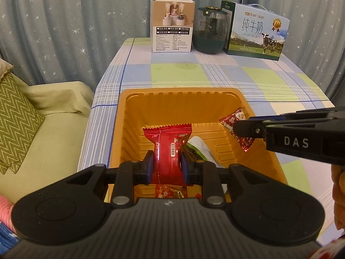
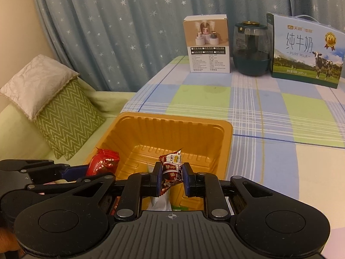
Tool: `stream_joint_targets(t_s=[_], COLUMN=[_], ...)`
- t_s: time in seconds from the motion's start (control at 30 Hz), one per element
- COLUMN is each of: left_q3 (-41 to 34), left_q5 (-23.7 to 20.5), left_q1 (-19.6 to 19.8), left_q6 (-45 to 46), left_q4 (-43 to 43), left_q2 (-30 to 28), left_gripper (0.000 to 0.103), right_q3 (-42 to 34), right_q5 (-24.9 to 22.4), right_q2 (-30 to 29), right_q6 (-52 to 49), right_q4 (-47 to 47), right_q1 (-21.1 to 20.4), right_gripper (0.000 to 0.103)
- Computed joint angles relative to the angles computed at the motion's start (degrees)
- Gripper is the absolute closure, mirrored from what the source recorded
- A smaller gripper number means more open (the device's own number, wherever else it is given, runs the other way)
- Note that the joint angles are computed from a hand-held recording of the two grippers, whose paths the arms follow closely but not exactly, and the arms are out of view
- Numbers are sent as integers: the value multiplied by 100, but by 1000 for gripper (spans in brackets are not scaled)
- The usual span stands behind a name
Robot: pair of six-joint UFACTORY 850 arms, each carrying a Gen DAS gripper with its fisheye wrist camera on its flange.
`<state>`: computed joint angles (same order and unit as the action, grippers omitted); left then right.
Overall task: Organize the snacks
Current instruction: 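Open the left gripper to drop the red candy while the right gripper releases its candy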
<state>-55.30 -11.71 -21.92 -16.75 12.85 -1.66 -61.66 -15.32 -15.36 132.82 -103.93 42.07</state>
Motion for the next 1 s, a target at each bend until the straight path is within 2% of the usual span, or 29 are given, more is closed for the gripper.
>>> stream_joint_targets(t_s=[0.3, 0.4, 0.47, 0.5, 0.67, 1.0], left_q3=[-189, -231, -219, -215, -91, 30], left_q5=[38, 47, 123, 111, 111, 52], left_q1=[14, 38, 57, 43, 33, 28], left_q6=[81, 426, 382, 1, -445, -749], left_q4=[-3, -334, -303, 67, 511, 820], left_q2=[-225, -276, -286, -283, -155, 15], left_gripper=[80, 80, 65, 55, 55, 55], right_q3=[10, 12, 32, 47, 76, 68], right_q5=[44, 48, 47, 48, 64, 89], right_q2=[-43, -42, -28, -17, 11, 48], right_q6=[326, 312, 362, 392, 413, 600], right_q4=[-218, -174, -206, -228, -218, -381], right_q1=[-90, -106, -115, -118, -133, -119], right_gripper=[83, 83, 83, 83, 83, 83])
